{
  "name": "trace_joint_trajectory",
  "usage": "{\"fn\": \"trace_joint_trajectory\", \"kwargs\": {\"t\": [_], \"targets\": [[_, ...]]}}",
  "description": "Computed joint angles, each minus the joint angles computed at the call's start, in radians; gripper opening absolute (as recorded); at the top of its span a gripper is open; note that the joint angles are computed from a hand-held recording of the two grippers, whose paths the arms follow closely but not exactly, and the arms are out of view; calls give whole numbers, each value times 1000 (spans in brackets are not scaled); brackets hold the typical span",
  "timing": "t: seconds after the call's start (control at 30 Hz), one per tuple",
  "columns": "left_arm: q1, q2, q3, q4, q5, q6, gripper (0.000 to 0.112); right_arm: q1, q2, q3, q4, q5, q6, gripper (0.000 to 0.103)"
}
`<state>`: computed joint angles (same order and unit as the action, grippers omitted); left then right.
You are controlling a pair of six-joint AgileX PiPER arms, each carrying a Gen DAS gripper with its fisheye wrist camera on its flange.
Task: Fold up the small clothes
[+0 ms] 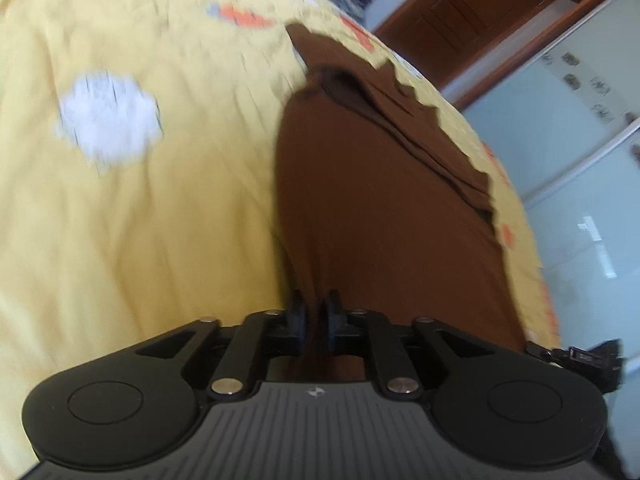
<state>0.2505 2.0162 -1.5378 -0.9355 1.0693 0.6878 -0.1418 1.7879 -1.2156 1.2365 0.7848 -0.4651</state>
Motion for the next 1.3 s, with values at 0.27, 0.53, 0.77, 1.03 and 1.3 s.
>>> {"fn": "trace_joint_trajectory", "kwargs": {"t": [0.27, 0.53, 0.77, 1.03, 1.3], "targets": [[6, -110, 226, -130, 7, 152, 29, 58, -66, 46, 28, 126, -22, 44], [60, -110, 162, 28, 9, 119, 5, 60, -132, 70, -142, 79, 74, 8], [-11, -192, 82, 115, -125, 64, 37, 54, -189, 39, -244, -15, 187, 78], [-446, 43, -213, 582, -654, -450, 99, 274, 225, -613, -902, -223, 629, 102], [-521, 139, -186, 856, -692, -621, 102, 488, 573, -1038, -1665, 36, 1075, 103]]}}
